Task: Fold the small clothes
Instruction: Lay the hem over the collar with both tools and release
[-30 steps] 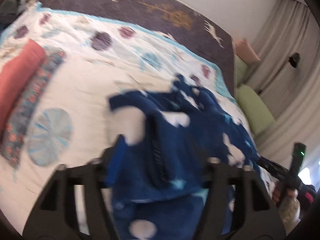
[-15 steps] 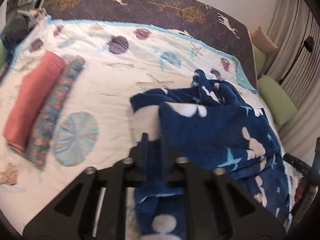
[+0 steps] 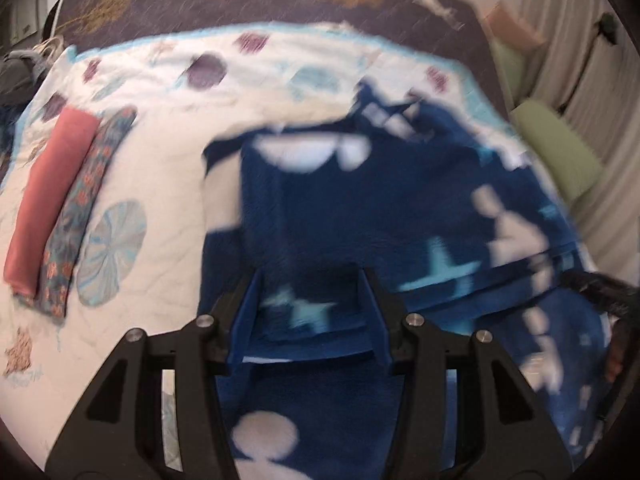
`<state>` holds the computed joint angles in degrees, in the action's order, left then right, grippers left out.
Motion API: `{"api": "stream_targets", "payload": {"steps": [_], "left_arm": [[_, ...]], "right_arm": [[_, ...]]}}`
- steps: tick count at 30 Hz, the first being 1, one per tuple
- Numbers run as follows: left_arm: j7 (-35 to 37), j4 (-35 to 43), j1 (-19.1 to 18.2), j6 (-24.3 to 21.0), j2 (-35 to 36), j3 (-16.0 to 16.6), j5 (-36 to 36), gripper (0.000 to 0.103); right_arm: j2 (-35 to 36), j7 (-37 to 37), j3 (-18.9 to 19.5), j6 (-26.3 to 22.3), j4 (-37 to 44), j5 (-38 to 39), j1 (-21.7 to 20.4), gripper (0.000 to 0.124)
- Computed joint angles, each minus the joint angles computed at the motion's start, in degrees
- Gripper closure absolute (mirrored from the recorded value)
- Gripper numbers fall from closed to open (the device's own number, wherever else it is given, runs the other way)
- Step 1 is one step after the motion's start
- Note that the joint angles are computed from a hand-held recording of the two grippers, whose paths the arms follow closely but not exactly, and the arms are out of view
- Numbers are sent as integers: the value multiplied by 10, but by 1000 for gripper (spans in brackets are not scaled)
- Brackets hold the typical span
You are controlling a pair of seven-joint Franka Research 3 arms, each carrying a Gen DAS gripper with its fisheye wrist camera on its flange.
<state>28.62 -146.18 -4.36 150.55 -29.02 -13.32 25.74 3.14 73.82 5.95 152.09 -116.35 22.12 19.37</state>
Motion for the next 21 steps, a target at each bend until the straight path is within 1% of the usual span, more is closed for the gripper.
{"api": "stream_targets", "payload": {"steps": [2, 3, 4, 5, 6, 7, 8, 9, 10, 11, 13, 15, 16, 17, 18, 19, 20, 21], "left_arm": [[-15, -16, 5, 27, -7, 2, 1, 52], [-14, -19, 5, 33, -9, 4, -1, 52], [-12, -18, 4, 32, -9, 6, -4, 56], [-11, -17, 5, 30, -10, 5, -4, 79], [-3, -14, 2, 26, -10, 9, -7, 87], [0, -12, 3, 24, -10, 9, -8, 88], [-5, -10, 10, 21, -13, 1, 1, 89], [-12, -6, 22, 10, -20, -14, 21, 89], [-16, -4, 27, 2, -25, -20, 33, 89], [-9, -4, 23, -1, -29, -15, 35, 89], [-8, -4, 18, -9, -29, -6, 26, 89], [-2, -7, 12, -13, -22, 5, 12, 88], [0, -11, 8, -11, -21, 8, 6, 87], [2, -18, 4, -5, -24, 10, 2, 85], [-1, -23, 5, -3, -31, 7, 2, 84], [-2, -28, 2, -2, -41, 8, -2, 82], [1, -31, -3, -6, -53, 13, -12, 82], [-1, -30, -2, -9, -59, 11, -15, 82]], "right_arm": [[13, -53, 4, -16, 16, 95, -10, 71], [15, -69, 5, -21, 20, 123, -13, 72], [19, -100, 16, -31, 29, 164, -25, 98], [21, -106, 8, -37, 33, 165, -18, 118], [13, -92, 6, -15, 25, 137, -11, 119], [1, -90, 6, 7, 12, 121, -7, 120], [-8, -84, 5, 22, 4, 107, -4, 120], [-22, -75, 3, 40, -8, 85, -3, 120], [-27, -76, 0, 37, -8, 83, -4, 120], [-28, -67, -3, 32, -7, 72, -6, 120], [-12, -14, -10, 17, 4, -6, -11, 120], [9, 1, -11, -12, 18, -26, -12, 119], [10, 7, -11, -7, 10, -31, -12, 118], [1, 0, -8, 10, -3, -21, -12, 113], [-5, -3, -8, 13, -6, -16, -12, 110], [-16, -1, -8, 7, -11, -13, -13, 103], [-25, 3, -9, 2, -14, -14, -14, 100], [-38, 7, -10, 4, -21, -13, -15, 100]]}}
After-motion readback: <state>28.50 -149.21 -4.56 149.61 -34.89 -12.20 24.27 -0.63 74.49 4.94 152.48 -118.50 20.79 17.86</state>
